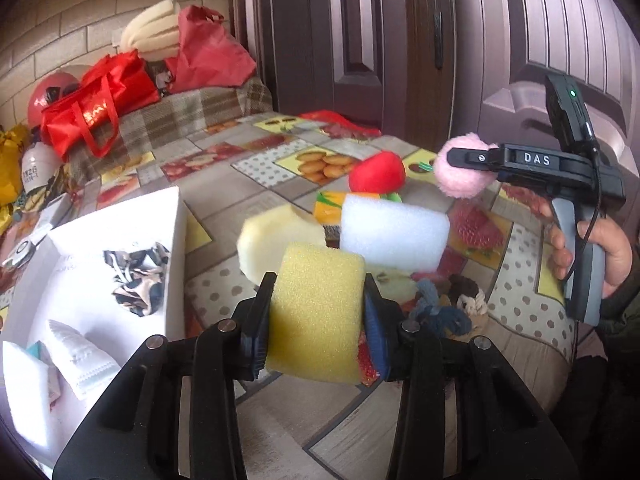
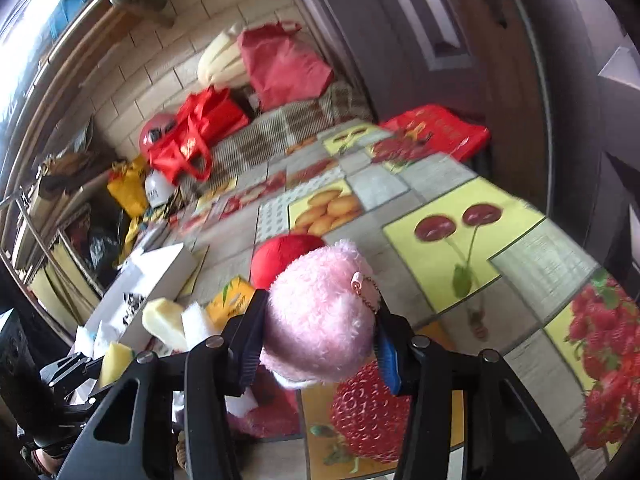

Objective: Organize soft objects
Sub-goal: 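Grasp the yellow-green sponge with the left tool while the right tool grasps the pink fluffy ball, then carry the sponge and pink ball into the white box and open both tools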

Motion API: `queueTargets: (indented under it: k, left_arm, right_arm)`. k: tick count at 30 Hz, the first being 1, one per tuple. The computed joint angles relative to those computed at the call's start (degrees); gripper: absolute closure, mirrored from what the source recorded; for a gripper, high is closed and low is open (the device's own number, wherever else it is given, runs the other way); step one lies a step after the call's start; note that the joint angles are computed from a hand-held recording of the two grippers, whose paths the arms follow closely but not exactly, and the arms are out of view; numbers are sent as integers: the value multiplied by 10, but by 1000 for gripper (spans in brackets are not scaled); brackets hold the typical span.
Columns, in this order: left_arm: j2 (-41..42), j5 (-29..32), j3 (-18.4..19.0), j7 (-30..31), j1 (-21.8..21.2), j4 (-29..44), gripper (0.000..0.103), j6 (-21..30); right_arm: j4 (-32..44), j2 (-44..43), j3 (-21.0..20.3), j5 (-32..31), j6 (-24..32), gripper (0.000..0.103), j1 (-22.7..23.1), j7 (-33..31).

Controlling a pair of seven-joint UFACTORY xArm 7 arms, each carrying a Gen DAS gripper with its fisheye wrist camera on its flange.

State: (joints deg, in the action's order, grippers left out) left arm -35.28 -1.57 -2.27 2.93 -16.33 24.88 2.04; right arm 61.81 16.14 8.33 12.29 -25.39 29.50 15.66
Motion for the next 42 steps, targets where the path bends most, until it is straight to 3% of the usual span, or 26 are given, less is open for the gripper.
queueTargets:
  k: [2,4,7,10,19,21,23,30,42]
  left_arm:
    - [-23,8,-32,-18,41,-20,63,-29]
    - [-42,17,-49,-31,69,-33,63,-42]
    - [-61,21,-47,-45,86,-47,63,-53]
    - [-74,22,-35,-55,94,-59,63,-63]
    - [-104,25,-36,-78,144,-83,63,-79]
    - [-113,32,-56,-79,179,-91,63,-88]
    - [-124,48,-103,-78,242,-99,63,-100]
    - [-118,45,-8,-50,209,-104,63,-88]
    - [-101,21,21,-36,256,-102,63,-103]
  right_arm:
    - [-17,-6,-33,80,-62,54,59,-67]
    - [-25,-4,-28,122,-119,54,78,-107]
    - [-15,9,-9,167,-175,54,101,-166]
    - [4,20,9,181,-193,54,106,-207]
    - [78,59,24,168,-160,54,134,-278]
    - [93,67,21,170,-152,54,147,-300]
    - [111,75,17,173,-141,54,161,-325]
    - [162,102,1,191,-108,54,204,-400]
    - [262,150,-50,222,-12,54,268,-462]
